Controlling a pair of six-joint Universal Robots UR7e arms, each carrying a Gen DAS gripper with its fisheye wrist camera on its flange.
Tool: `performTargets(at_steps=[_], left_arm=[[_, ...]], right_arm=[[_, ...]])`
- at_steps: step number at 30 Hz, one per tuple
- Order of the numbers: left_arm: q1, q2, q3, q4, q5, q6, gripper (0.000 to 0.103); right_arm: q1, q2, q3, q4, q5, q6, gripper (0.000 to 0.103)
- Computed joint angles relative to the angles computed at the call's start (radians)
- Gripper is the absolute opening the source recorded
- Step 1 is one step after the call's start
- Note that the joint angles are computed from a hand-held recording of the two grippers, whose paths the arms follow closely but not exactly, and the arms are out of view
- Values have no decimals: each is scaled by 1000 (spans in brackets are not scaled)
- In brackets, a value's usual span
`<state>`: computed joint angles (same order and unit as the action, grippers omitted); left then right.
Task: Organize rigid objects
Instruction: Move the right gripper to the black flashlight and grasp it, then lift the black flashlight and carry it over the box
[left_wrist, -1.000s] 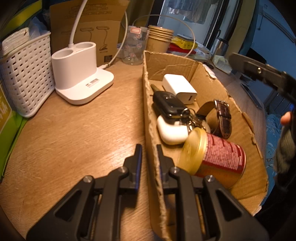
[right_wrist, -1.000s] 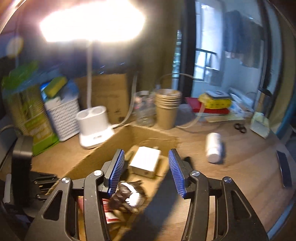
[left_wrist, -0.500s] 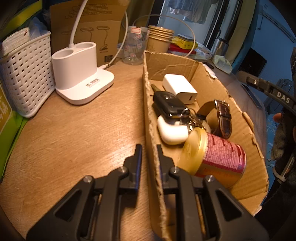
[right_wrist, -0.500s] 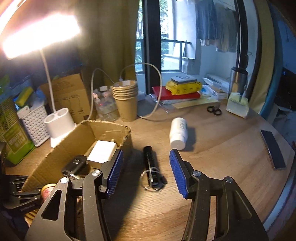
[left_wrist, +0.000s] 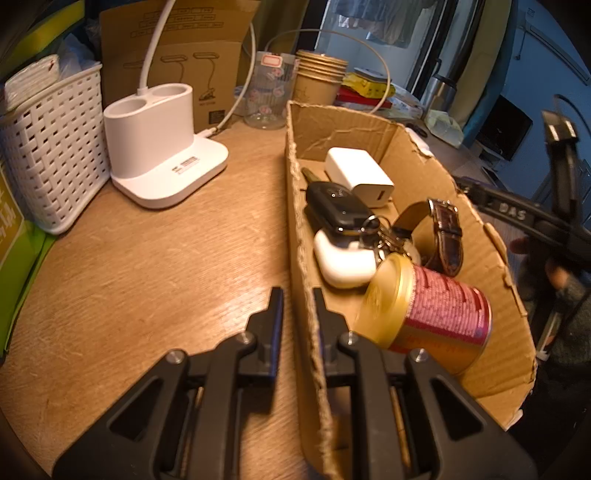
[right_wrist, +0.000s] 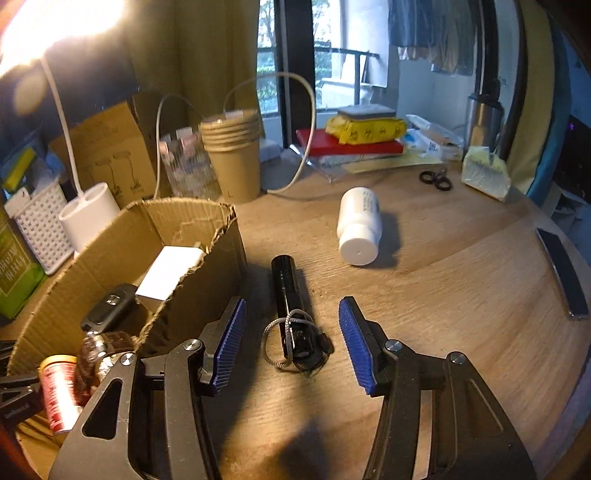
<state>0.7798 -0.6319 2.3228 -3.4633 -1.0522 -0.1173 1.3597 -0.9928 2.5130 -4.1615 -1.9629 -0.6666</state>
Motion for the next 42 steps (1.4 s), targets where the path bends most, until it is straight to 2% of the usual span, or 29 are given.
performTargets(at_steps=[5, 8, 17, 19, 21, 22, 24, 27, 31, 38, 42], left_arm=[[0, 1, 0, 0, 0, 0, 15], [0, 0, 0, 0, 0, 0, 15], [0, 1, 0, -1, 0, 0, 16], [0, 1, 0, -1, 0, 0, 16], [0, 1, 0, -1, 0, 0, 16], [0, 1, 0, -1, 0, 0, 16], [0, 1, 0, -1, 0, 0, 16], [0, 1, 0, -1, 0, 0, 16], [0, 1, 0, -1, 0, 0, 16], [0, 1, 0, -2, 0, 0, 16], [0, 1, 0, -1, 0, 0, 16]], right_arm=[[-11, 11, -45, 63, -25, 12, 55], [-21, 18, -52, 61, -8, 21, 55], [-8, 24, -80, 123, -60, 36, 55], [-7, 23, -87, 144, -70, 41, 50], [-4, 25, -97, 170, -92, 46, 40], [0, 30, -101, 166, -101, 40, 37], [4, 36, -103, 163, -104, 29, 26], [5, 38, -99, 153, -101, 20, 23], [0, 34, -87, 129, -81, 17, 22], [3, 52, -57, 9, -38, -21, 22], [-2, 44, -39, -8, -10, -13, 22]])
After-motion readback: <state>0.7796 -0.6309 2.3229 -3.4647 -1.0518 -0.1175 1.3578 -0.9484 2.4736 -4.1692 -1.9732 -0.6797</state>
